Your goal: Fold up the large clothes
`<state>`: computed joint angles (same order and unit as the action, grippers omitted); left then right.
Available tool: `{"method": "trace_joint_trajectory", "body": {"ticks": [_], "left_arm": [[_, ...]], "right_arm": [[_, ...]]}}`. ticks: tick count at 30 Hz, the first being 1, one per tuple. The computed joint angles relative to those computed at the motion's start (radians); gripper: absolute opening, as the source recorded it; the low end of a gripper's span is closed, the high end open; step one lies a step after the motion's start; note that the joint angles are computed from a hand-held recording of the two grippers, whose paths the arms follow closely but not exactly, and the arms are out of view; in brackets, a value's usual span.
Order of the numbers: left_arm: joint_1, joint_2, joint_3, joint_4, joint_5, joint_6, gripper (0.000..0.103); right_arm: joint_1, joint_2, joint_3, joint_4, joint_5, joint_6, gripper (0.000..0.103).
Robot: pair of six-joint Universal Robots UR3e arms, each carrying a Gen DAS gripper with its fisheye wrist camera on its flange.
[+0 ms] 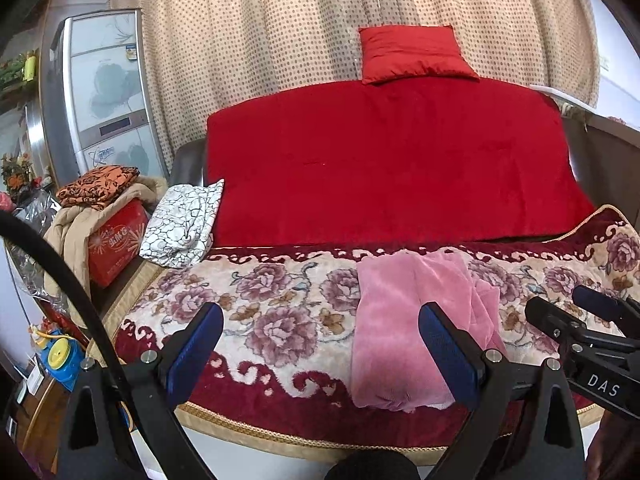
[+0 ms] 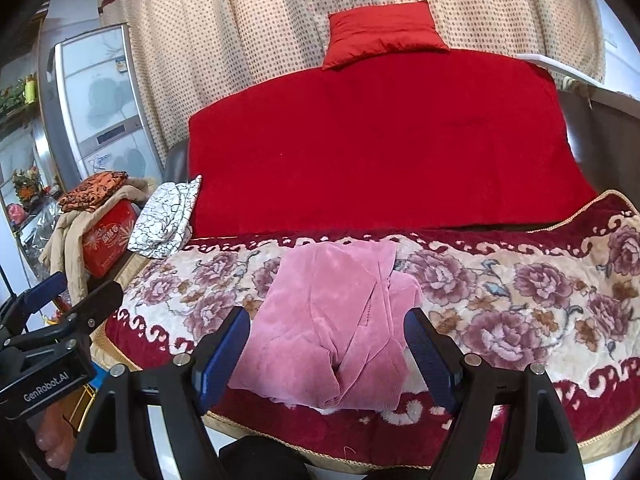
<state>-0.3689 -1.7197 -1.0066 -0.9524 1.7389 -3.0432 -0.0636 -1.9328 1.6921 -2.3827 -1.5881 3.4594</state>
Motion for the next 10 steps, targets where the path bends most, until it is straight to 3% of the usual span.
{"method": "trace_joint_trajectory", "body": {"ticks": [10], "left_arm": [[0.041,-0.031,-0.011,0.042,-0.049,0.005,0.098]], "right_arm": [[0.018,0.083,-0.035,-0.022,-0.008,-0.001,0.082]]}}
